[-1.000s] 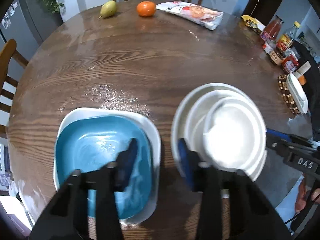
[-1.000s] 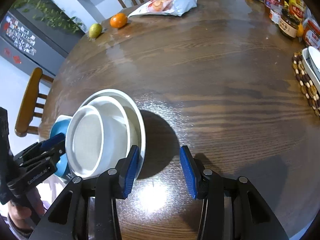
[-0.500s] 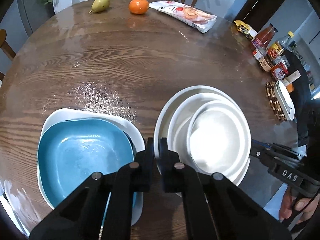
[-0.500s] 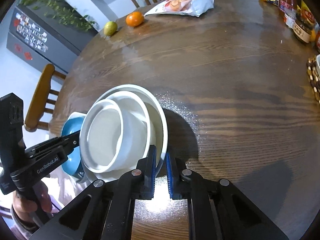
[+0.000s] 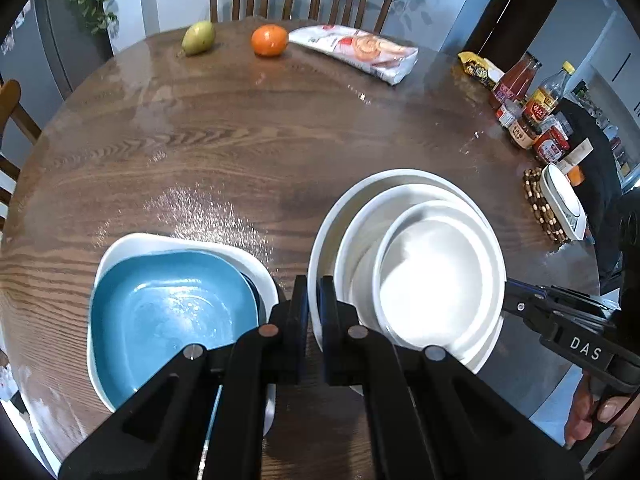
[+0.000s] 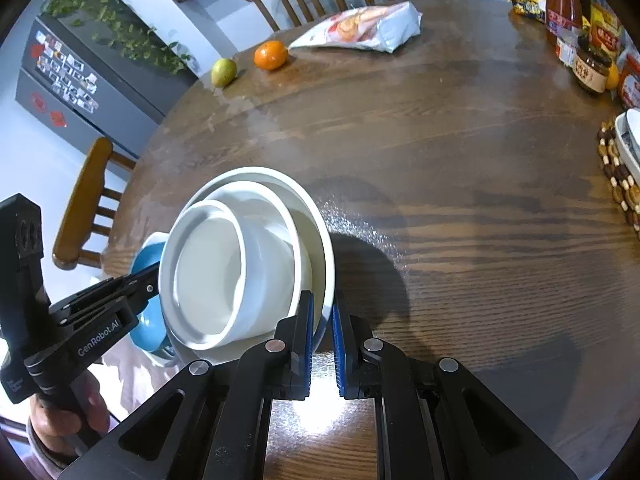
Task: Organize plates and bowls
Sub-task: 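Lift the white bowl stack and carry it over the teal square plates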
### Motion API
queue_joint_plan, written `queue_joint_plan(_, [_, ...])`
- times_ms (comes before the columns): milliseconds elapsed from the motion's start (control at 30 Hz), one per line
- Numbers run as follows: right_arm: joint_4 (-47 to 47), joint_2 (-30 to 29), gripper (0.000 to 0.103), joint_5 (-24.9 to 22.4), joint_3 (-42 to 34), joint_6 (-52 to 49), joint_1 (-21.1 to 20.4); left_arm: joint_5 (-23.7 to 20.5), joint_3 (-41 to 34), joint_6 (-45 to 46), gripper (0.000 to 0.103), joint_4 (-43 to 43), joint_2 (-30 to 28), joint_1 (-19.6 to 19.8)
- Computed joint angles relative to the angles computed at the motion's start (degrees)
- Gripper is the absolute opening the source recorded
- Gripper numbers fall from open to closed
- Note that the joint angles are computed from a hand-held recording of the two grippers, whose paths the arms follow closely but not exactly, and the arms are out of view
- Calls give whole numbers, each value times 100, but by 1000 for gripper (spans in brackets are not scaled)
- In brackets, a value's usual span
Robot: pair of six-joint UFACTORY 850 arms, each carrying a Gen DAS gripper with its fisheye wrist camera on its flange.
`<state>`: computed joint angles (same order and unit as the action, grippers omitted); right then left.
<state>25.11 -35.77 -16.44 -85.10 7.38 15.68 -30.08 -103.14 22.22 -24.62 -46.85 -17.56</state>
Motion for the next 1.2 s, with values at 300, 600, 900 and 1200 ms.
queue_joint_plan(300, [-226, 184, 12, 165, 57, 104, 71, 472, 411, 160, 0, -153, 355, 15])
queue_joint_plan(600, [-283, 125, 12, 92, -184, -44, 206, 848, 848, 107, 0, -206, 706, 127])
queue_joint_plan(900, [-345, -37, 12, -61, -506, -185, 382, 1108, 1222, -128, 0, -122, 975, 287])
queue_joint_plan(1200, [-177, -329, 12, -315, -924, -495, 565, 1229, 1533, -544, 0, 145, 1165, 491])
